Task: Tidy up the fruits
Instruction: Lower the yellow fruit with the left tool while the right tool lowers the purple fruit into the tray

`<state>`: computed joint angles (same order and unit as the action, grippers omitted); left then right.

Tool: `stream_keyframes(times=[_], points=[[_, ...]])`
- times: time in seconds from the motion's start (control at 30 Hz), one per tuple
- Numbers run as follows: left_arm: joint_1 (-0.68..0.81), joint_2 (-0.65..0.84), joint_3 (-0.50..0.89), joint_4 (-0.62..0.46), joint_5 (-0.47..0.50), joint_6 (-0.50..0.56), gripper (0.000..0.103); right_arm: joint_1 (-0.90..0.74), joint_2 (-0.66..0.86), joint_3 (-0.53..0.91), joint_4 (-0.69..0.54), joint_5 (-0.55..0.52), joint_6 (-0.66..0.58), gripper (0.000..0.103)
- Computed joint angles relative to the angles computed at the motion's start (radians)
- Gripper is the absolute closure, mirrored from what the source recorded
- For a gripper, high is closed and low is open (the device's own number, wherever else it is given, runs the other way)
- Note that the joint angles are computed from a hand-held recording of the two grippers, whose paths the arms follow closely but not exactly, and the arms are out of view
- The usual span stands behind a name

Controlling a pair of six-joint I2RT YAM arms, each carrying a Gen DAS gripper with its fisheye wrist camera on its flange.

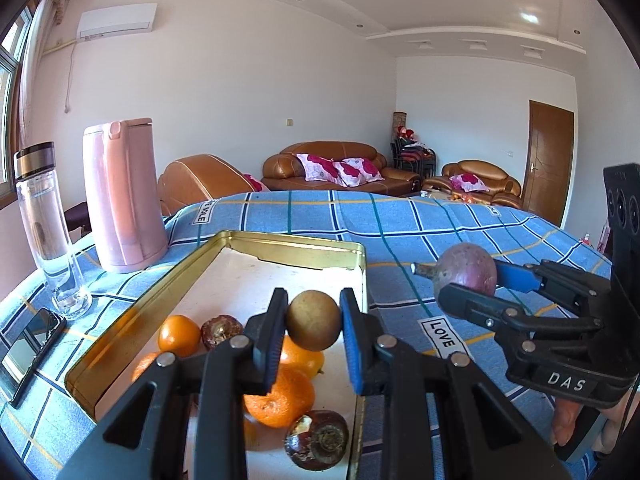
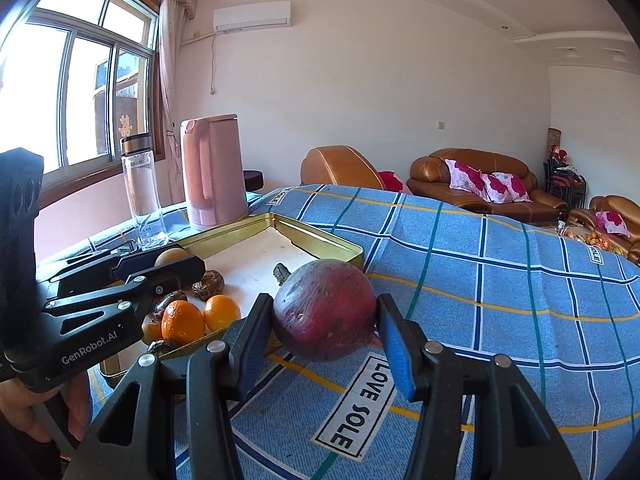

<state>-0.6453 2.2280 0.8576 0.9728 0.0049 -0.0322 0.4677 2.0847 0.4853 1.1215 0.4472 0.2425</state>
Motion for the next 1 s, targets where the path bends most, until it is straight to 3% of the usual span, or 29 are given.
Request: stream_keyframes(times=[0.77, 1.0], points=[[0.205, -0.014, -0.041, -0.019, 0.024, 0.0, 0.075, 0.125, 0.081, 0.287, -0.222, -0.053, -0.034, 0.049], [0.24, -0.011, -0.008, -0.095, 0.03, -0.004, 0.075, 0.157, 0.127, 0.385, -0.311, -0.071, -0.048, 0.049]])
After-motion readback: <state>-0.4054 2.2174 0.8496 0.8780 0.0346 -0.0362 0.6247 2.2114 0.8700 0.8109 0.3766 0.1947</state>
